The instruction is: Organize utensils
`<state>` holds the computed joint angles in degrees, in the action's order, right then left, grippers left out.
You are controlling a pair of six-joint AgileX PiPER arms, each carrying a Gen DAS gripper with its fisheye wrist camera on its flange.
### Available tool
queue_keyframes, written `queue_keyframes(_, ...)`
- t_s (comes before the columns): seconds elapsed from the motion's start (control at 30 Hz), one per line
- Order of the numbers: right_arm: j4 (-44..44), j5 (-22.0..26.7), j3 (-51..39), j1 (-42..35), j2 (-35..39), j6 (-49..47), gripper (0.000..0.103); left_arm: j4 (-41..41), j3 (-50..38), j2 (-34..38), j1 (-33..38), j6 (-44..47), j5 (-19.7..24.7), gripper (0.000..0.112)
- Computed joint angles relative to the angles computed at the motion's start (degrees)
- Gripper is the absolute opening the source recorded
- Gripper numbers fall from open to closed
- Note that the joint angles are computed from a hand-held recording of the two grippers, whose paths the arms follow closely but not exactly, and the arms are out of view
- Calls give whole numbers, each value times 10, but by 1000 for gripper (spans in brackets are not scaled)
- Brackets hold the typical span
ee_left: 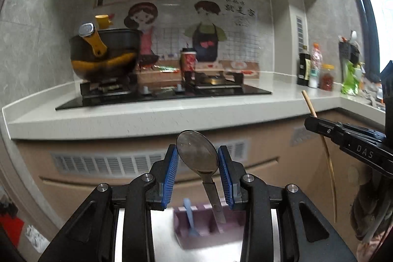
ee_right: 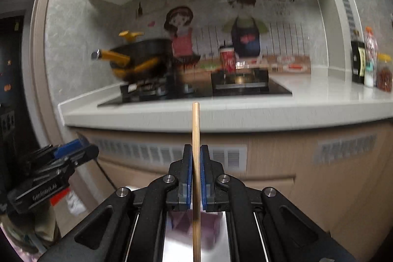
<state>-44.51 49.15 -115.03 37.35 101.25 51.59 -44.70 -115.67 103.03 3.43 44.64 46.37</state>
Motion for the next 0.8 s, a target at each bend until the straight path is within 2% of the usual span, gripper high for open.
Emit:
queue_keyframes(0.17,21,-20,-105,-28,101,-26,5,40,-126,109,-2,-53,33,34)
queue_keyframes(0.23,21,-39,-121,-38,131,-22,5,49,-132,130,-4,-50,27,34)
queue_keyframes(0.43,61,-31,-208,-65,225,-57,5,79,-220,225,-9,-86,54,34)
queue_keyframes(0.73,80,-68,-207,-87,264,-55,5,100,-260,287,-25,-97,64,34)
queue_keyframes(0.8,54,-84,-194,-85,263,-36,5,100,-246,286,-28,-91,56,34)
